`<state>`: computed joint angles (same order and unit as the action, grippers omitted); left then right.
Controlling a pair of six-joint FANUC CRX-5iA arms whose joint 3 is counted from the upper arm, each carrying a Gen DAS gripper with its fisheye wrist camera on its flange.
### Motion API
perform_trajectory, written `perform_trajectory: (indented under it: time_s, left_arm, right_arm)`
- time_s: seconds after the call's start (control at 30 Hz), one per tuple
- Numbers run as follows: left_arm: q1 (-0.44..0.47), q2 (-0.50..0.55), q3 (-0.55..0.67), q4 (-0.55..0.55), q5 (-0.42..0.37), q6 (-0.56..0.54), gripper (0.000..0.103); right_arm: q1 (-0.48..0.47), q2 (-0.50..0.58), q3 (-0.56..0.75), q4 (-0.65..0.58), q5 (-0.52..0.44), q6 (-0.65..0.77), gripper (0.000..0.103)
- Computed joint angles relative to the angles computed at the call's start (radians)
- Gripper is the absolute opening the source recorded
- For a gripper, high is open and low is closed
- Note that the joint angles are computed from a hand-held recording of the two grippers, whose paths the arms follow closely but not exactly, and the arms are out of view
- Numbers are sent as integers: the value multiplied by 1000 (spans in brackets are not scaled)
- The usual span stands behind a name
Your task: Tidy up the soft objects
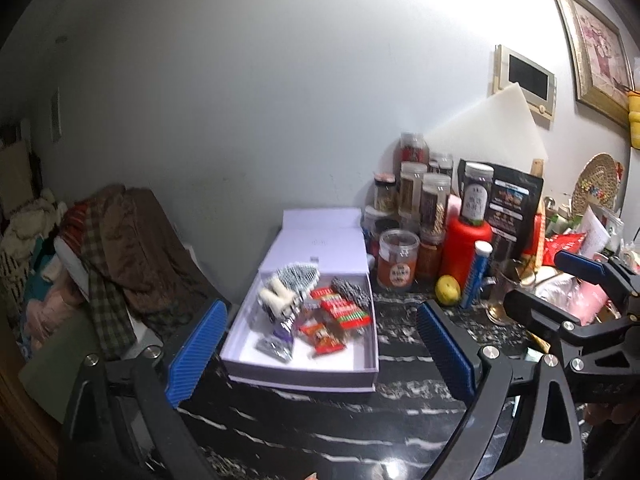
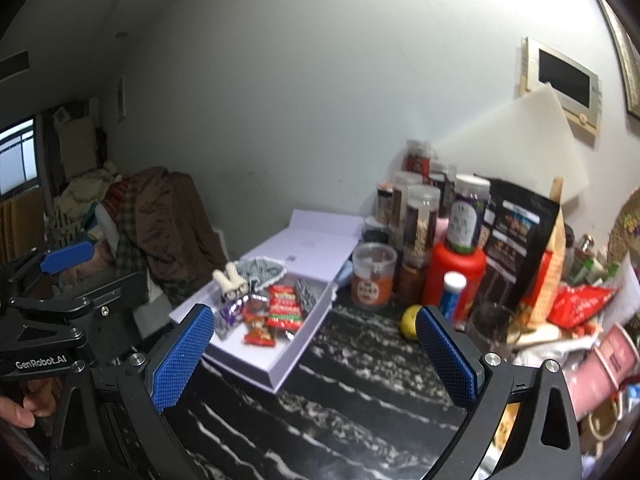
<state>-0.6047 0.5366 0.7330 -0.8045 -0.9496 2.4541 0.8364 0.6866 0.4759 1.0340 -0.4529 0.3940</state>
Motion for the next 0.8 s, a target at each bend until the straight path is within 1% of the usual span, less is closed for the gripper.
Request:
perform_trajectory:
  time_s: [0.1,0.2,0.3,0.5,0.8]
  left_arm:
    - [-2,0,-19,9,-3,30,97]
    - [-9,11,-16,5,-31,41,97]
    - [-8,17,-21,15,-40,44,97]
    - [-2,15,-44,32,-38,63,97]
    - [10,28,-52,80,-45,58,97]
  right_arm:
    - [3,-6,-23,-5,0,1,102]
    - [10,0,-30,-6,-27,8,102]
    - [15,4,-32,-26,-36,20,102]
    - [22,6,-32,-92,-44,58,102]
    - [31,21,-9,-141,-72,105,102]
